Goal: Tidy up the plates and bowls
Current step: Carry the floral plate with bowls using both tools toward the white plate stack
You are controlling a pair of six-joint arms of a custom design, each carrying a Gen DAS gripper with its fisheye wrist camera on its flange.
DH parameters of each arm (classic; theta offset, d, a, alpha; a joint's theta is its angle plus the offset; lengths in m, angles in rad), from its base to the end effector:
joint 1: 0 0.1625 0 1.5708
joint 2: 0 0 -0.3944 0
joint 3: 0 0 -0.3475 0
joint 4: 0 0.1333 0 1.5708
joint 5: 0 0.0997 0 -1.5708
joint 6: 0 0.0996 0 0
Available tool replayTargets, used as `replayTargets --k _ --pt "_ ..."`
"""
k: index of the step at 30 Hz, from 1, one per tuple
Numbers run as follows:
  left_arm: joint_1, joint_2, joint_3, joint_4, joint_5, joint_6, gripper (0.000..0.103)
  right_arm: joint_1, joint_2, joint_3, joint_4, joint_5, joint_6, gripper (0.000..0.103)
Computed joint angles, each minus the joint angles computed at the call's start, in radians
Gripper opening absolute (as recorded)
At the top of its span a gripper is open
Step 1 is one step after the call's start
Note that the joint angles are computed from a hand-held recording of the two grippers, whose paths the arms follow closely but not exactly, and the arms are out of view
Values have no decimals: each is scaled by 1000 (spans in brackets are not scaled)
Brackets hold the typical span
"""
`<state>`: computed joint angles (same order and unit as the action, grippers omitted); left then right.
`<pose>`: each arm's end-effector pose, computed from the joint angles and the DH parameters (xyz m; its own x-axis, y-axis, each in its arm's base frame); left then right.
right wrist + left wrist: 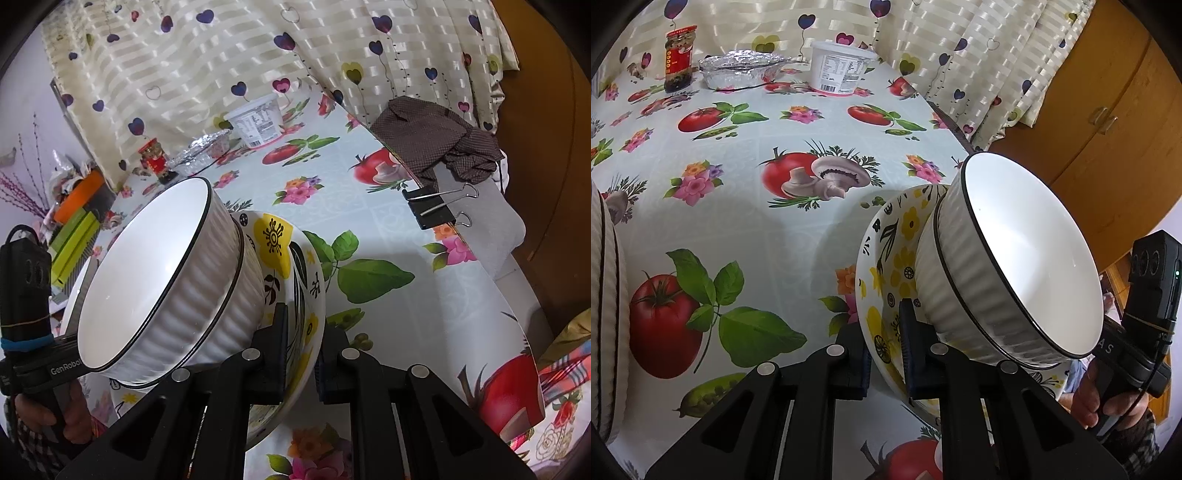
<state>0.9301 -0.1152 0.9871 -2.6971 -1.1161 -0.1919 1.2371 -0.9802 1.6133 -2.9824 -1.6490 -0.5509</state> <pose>-0.2970 -0.6946 -0.1197 -0.8822 0.2922 -0.3693 0.4179 0.8472 -0.3281 -0.0912 -0.6463 0.2838 -0.9093 -0.0297 0.4150 -0.2850 0.7712 -0.5692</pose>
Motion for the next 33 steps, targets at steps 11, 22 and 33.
replayTargets --k 11,22,33 --pt "-7 -40 53 -39 25 -11 12 21 3 4 -4 3 5 12" --pt "-24 -116 123 -70 72 -32 12 82 6 -22 25 -3 3 12" --pt "-29 -194 190 -95 121 -42 12 144 30 -69 74 1 21 12"
